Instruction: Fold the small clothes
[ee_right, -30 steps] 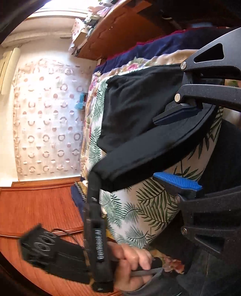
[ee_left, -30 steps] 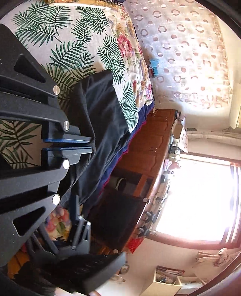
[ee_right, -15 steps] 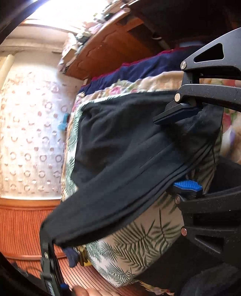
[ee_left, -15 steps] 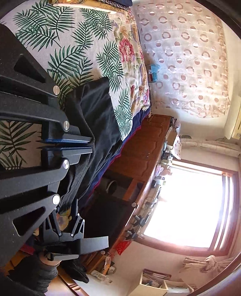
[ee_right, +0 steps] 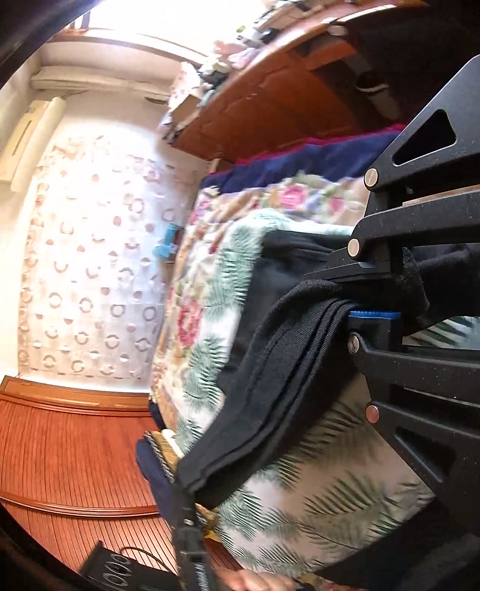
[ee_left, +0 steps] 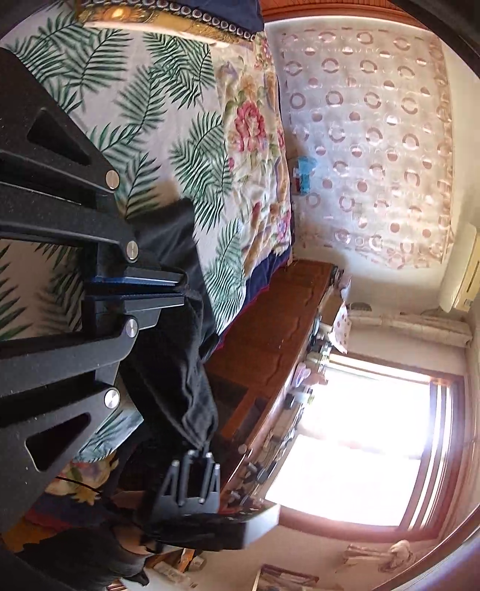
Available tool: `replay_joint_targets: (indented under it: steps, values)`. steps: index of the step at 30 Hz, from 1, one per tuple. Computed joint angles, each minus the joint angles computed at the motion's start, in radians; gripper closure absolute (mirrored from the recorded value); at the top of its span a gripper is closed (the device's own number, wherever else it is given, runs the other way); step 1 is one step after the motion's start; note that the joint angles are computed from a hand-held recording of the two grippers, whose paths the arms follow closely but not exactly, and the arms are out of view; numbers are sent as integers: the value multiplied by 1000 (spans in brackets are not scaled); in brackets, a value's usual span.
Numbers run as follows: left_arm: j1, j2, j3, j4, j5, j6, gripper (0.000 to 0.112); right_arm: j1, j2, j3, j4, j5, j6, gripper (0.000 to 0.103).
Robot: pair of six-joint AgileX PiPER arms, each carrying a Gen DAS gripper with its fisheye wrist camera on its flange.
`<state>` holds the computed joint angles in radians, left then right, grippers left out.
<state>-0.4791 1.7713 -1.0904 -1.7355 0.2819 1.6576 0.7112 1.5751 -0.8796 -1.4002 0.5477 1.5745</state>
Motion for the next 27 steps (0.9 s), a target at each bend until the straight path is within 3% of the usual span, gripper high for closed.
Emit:
replay_joint_targets:
  steps: [4,6,9,11,12,15,18,21,24,26,27]
  values:
    - [37,98,-117,198,-9,-214,108,-111,136,-178,29,-111,-134,92]
    - [49,153,-184,352,-14,-377,108,-157,209,-267,113,-167,-240,92]
    - [66,208,-246,434,6,-448,107,-231,309,-364,261,-244,-403,92]
    - [66,230,-277,529,3,-519,105,-269,343,-407,416,-275,-560,92]
    - [63,236,-286,572,-2,-552,98,-287,351,-408,465,-298,-607,92]
    - [71,236,-281,483,-28,-446,67,-302,380,-470,704,-285,-836,92]
    - [81,241,-299,487,-34,-451,66,-313,392,-517,846,-240,-988,91]
    - [76,265,-332,638,-44,-590,65,-331,394,-553,992,-219,-1130,88]
    - [74,302,-372,784,-26,-729,65,-359,401,-596,1128,-201,-1249,74]
    - [70,321,-390,858,-12,-802,65,-378,416,-626,1150,-189,-1255,58]
    - [68,326,-391,860,-9,-802,65,-391,421,-643,1171,-181,-1261,57]
